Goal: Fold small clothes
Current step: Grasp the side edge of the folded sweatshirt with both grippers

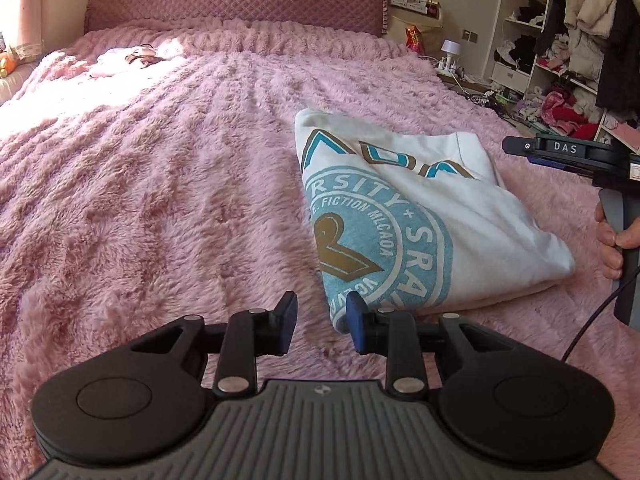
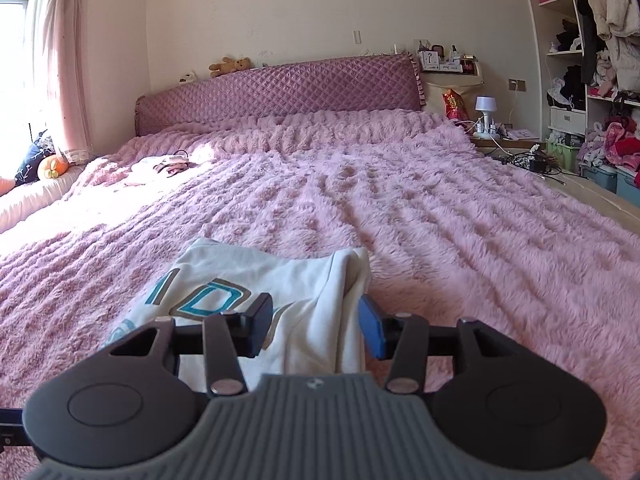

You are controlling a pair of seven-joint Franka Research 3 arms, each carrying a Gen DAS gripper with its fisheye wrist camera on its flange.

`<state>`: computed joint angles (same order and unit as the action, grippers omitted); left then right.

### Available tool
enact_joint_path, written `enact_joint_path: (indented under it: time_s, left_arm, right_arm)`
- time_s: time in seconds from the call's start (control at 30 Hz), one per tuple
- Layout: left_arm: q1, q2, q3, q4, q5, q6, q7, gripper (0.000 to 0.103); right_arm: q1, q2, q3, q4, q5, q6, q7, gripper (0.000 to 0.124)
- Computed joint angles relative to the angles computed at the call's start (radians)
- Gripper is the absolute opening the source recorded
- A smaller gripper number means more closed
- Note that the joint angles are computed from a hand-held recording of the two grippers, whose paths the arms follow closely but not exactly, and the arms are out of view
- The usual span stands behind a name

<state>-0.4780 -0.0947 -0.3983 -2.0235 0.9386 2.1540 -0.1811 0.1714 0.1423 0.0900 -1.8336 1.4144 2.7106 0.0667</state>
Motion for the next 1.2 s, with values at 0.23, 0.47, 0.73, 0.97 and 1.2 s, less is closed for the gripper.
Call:
enact_joint_path:
  time_s: [0.23,0.47,0.73,0.97,1.2]
  left_arm:
    - [0.042,0.044,0.031,0.057,0.13,0.124,-0.063,0.033]
    - [0.047,0.141,0.078,0.109,0.169,0.234,-0.1,0.033]
    - [0.006,0.174,0.094,0.117,0.16,0.171,-0.136,0.033]
    - [-0.013,0.206,0.101,0.16,0.148,0.135,-0.116,0.033]
    - [0.033,0.097,0.12,0.046,0.202,0.298,-0.276,0.041]
  right_arm:
    - [0.018,0.238,0.012,0.292,-0.272,0.004,0.365,0.045]
    - [0.022,0.401,0.006,0.487,-0.507,-0.077,0.718,0.034]
    - [-0.128,0.395,0.202,0.498,-0.294,-0.093,0.439,0.01]
    - [-0.059,0.575,0.102,0.69,-0.56,-0.166,0.787,0.017]
    - [-0.173,0.584,0.184,0.731,-0.515,-0.312,0.804,0.044]
